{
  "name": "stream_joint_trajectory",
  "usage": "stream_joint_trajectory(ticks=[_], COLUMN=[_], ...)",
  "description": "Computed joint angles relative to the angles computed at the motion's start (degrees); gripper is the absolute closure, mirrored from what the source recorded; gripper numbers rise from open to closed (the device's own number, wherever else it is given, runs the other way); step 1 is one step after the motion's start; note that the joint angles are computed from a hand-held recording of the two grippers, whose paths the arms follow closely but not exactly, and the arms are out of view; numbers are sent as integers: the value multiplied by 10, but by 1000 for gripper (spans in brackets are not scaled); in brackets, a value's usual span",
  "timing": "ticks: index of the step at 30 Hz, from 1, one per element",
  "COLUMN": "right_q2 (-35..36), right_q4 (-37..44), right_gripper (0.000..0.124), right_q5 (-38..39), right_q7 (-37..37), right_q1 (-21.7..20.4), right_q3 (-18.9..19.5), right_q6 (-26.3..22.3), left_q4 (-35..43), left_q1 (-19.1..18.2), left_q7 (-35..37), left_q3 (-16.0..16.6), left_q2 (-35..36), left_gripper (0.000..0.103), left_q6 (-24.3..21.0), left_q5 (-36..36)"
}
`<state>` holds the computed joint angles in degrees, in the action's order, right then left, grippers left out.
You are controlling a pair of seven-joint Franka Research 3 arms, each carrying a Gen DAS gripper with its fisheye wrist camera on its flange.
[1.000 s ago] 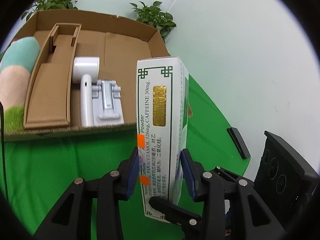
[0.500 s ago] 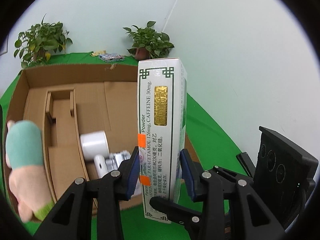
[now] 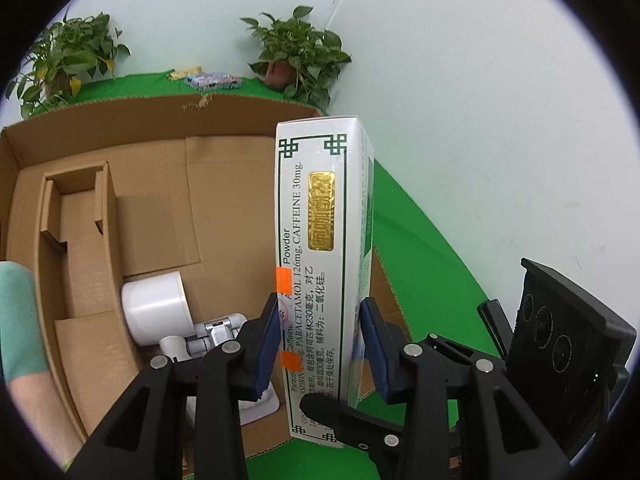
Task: Organize objects
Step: 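Carry the medicine box over the box beside the stand with the right gripper, then lower the medicine box into the box beside the stand, open right gripper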
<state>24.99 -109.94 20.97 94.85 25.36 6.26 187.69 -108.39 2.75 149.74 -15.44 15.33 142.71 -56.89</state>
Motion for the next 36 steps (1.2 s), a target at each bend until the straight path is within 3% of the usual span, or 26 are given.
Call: stream_joint_trajectory(ticks=[3, 7, 16, 24, 28, 33, 36], right_q2=[9, 13, 46, 76, 80, 82, 86], right_q4=[5, 3, 48, 92, 104, 106, 107], right_gripper=[65, 65, 65, 65, 64, 65, 65], right_q5=[5, 9, -20, -53, -93, -137, -166], right_q7=[2, 9, 42, 80, 125, 175, 214], right_q1=[-23, -25, 0, -6, 23, 44, 62], right_q3=[19, 16, -38, -49, -84, -105, -126], right_q6=[-13, -35, -127, -200, -218, -223, -226], left_q4=[17, 41, 81, 111, 95, 96, 51], left_q1=[-5, 0, 20, 38, 38, 42, 47], left_q7=[-24, -52, -101, -154, -143, -182, -160], left_q3=[0, -8, -31, -52, -58, -50, -50], left_q2=[22, 56, 120, 171, 160, 148, 108], left_gripper=[66, 66, 65, 62, 56, 58, 58], left_q6=[-4, -15, -33, -39, -17, -51, -1], left_q5=[22, 43, 73, 101, 117, 146, 132])
